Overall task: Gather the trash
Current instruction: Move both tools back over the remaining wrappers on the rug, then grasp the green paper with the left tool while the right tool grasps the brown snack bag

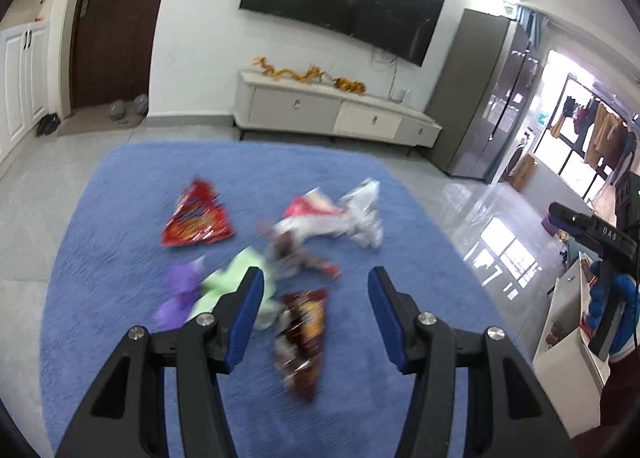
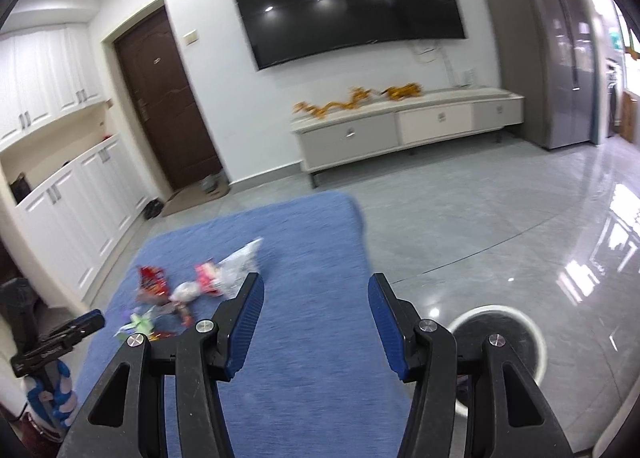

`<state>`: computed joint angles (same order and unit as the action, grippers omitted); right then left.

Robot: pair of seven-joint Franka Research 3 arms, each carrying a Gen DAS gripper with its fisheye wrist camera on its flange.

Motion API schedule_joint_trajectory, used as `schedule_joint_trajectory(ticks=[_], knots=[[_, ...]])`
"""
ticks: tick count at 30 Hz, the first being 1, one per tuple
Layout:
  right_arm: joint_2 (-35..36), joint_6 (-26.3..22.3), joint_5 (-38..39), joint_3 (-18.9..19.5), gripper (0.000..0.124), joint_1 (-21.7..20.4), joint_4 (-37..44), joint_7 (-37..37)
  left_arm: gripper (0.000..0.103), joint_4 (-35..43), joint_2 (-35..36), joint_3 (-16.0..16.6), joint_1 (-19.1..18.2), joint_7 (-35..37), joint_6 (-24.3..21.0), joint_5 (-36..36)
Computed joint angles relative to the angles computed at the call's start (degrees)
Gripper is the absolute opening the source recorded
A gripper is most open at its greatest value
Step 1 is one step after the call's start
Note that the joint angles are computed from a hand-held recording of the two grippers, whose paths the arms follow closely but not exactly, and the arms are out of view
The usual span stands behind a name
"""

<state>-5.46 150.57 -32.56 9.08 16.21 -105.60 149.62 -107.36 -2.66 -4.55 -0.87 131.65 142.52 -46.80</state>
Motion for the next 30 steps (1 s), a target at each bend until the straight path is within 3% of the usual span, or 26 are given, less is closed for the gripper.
schedule_joint_trajectory(ticks=[6,14,19,30], knots=[[8.86,0.99,10.55,-0.98,0.052,3.88,7.12,-10.99,0.048,1.43,1.82,1.16,2.26,2.94,-6.77,0.63],[17.11,-0.57,25.98,-1.85,0.052,8.14,14.77,-26.88,0.047,8.50,9.65,-1.59,3.73,-1.60,-7.69,8.84],[21.73,-3.20,33.95,-1.71,0.052,9.64,19.77,-34.86,0.044,14.15,15.12,-3.86,5.71,-4.10,-11.03,12.04],[34.79,-12.46,45.47,-0.33,0.052,12.10,36.69,-46.58,0.035,12.55,14.99,-6.26,7.02,-3.36,-8.52,11.74]])
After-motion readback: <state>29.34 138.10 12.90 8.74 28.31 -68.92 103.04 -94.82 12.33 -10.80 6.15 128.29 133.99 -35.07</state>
